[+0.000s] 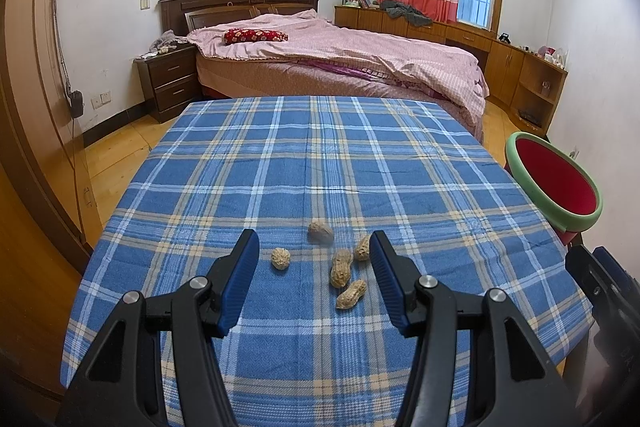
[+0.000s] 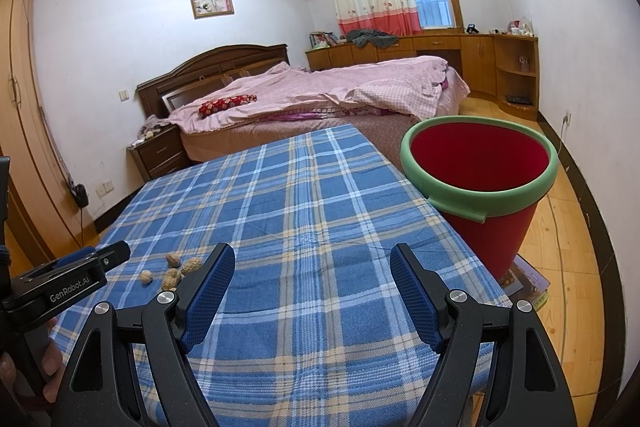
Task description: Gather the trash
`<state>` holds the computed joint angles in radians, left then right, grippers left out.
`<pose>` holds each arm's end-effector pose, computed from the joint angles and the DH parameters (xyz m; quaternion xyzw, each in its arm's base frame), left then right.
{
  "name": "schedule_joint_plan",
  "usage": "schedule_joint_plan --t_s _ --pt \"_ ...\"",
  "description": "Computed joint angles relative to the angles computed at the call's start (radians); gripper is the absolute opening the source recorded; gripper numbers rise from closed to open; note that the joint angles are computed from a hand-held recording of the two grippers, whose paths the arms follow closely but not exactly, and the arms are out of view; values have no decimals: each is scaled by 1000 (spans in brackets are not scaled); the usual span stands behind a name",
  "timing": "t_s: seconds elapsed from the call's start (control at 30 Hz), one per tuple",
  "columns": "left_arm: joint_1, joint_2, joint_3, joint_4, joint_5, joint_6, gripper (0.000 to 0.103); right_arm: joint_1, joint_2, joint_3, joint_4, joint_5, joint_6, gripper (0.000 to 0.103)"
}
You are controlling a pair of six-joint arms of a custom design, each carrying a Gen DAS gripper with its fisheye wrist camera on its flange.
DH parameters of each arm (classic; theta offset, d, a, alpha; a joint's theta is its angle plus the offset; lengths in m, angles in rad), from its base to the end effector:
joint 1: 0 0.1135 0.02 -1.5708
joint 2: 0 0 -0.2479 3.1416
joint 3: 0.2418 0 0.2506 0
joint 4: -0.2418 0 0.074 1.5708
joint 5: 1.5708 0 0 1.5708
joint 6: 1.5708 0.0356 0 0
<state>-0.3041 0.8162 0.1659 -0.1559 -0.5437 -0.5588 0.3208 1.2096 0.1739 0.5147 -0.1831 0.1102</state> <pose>0.1510 -0.0281 0.1192 -0.2129 0.8738 0.0760 0.4306 0.1902 0.0700 0.1124 -0.1361 0.8522 0.1840 0.4706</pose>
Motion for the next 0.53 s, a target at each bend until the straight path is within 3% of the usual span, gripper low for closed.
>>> schedule_joint_plan --t_s 0.53 --pt "-46 -88 -14 -58 -51 -22 57 49 -77 -14 -35 42 32 81"
